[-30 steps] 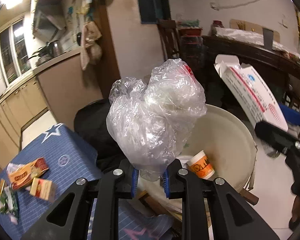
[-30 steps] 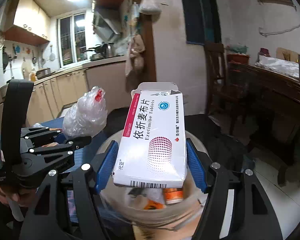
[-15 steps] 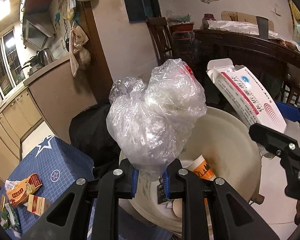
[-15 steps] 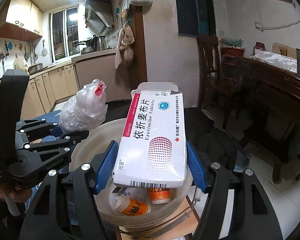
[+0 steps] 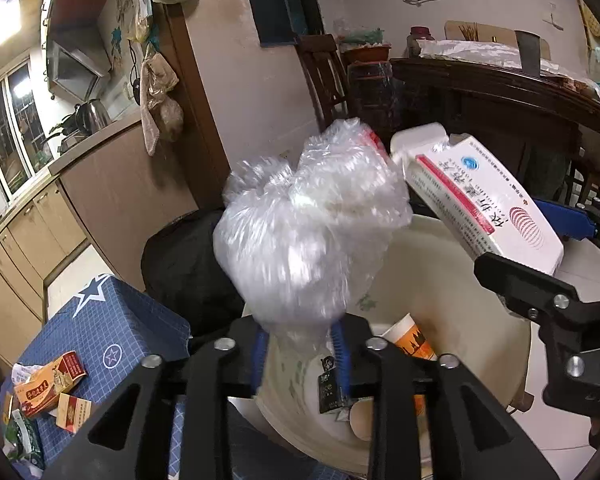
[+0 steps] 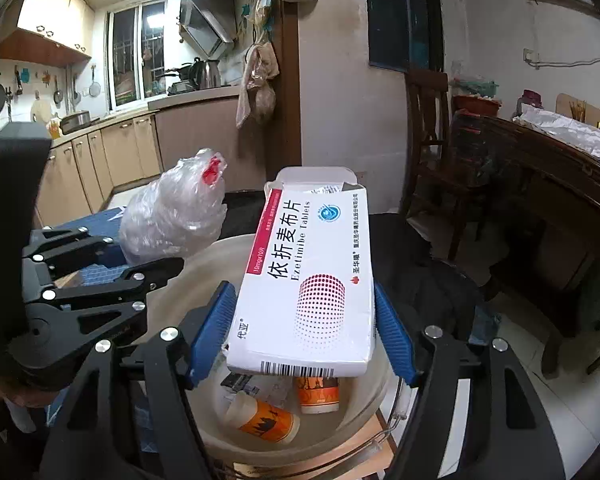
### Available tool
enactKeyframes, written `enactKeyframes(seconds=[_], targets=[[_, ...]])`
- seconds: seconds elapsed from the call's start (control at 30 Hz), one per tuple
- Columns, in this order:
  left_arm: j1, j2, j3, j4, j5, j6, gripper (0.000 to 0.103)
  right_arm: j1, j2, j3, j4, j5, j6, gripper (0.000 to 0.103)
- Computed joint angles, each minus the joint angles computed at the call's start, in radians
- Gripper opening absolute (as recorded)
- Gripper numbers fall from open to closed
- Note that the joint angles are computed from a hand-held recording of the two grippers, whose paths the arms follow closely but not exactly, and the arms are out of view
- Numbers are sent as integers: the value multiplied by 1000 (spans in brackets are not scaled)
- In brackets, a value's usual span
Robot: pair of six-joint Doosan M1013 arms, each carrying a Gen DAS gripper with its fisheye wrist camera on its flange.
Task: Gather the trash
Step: 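Open both tools to drop the bag and medicine box into the bucket, then move both open tools back over the table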
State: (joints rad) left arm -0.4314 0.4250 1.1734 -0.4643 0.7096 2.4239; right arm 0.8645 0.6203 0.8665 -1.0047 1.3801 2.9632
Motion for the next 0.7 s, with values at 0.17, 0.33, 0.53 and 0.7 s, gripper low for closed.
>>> enactKeyframes(seconds=[0.17,0.33,0.53,0.7], targets=[[2,0,1,-5,-22,0,48,-5,-5,10,6,-14,11,68],[3,0,1,-2,-21,-5,48,-4,-10,20,8,-18,19,68],[6,1,-1,10,-19,-22,48,-4,-10,18,11,-18,14,68],[16,-4,7,1,-18,-22,48,-5,-4,5,11,-24,4,68]])
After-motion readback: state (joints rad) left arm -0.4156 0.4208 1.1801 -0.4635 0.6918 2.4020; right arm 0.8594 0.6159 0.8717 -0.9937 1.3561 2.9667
